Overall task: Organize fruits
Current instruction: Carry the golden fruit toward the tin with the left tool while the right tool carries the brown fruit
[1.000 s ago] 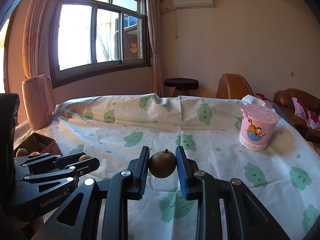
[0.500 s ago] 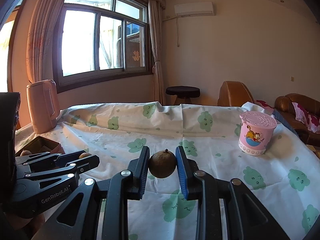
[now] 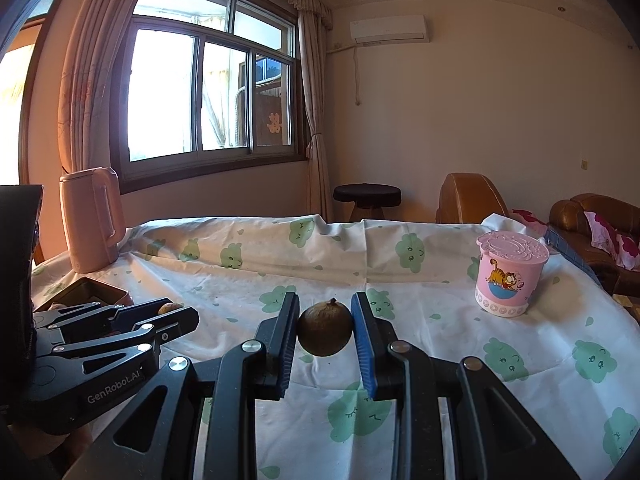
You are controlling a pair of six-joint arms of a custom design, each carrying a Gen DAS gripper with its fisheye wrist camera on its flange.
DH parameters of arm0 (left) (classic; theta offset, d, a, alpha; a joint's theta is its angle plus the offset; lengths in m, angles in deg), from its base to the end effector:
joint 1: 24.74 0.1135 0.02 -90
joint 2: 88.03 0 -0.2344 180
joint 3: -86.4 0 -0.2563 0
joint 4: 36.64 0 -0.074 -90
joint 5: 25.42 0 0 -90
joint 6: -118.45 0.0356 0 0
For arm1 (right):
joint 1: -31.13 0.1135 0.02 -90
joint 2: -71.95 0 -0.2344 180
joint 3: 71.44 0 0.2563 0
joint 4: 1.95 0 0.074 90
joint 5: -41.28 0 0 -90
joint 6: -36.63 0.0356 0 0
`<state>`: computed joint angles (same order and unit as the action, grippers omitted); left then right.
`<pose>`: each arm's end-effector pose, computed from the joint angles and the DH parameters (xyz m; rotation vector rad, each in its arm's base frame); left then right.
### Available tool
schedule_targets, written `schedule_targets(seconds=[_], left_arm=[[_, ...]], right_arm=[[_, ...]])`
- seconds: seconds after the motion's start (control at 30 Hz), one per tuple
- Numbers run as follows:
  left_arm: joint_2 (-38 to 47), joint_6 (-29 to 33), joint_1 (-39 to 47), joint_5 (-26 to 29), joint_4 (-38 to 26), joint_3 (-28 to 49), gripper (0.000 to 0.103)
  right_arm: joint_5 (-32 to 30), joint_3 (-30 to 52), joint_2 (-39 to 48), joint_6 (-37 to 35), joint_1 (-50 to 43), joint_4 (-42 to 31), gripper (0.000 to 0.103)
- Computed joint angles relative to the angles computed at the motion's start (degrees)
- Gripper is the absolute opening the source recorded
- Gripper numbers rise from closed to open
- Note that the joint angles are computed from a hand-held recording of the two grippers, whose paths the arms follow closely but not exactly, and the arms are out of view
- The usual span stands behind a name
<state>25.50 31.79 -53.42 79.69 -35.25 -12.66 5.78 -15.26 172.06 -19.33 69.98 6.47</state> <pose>0.3660 -0.2108 0.1342 0.7425 2.0089 -0.5403 0.2696 0.1799 0.1115 0.4139 1.8748 -0.2012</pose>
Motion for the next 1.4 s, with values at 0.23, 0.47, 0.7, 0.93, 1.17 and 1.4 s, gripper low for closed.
schedule_targets(seconds=[0.23, 0.47, 0.7, 0.93, 1.17, 1.4], left_arm=[[-2.1, 1.3, -0.9, -2.1, 4.4, -3.6, 0.029], [-3.8, 1.9, -1.3, -3.4, 8.0, -6.6, 0.029], [-5.2, 1.8, -1.3, -4.2, 11.6, -9.4, 0.029], [-6.7, 1.3, -1.0, -4.6, 14.9, -12.1, 0.029], [-7.8, 0.6, -0.6, -5.2, 17.8, -14.4, 0.029], [-8.8, 0.5, 0.1, -5.1, 18.8, -16.0, 0.029]], right_arm=[[1.4, -0.6, -0.1, -1.0, 1.0, 1.3, 0.029], [2.5, -1.3, -0.3, -1.8, 1.9, 2.7, 0.029], [3.6, -1.7, -0.4, -3.2, 2.9, 4.3, 0.029], [4.5, -2.1, -0.3, -4.0, 3.4, 5.5, 0.029], [6.6, -2.4, 0.0, -5.9, 4.5, 7.6, 0.029], [9.8, -2.0, 0.8, -9.2, 6.5, 10.2, 0.029]])
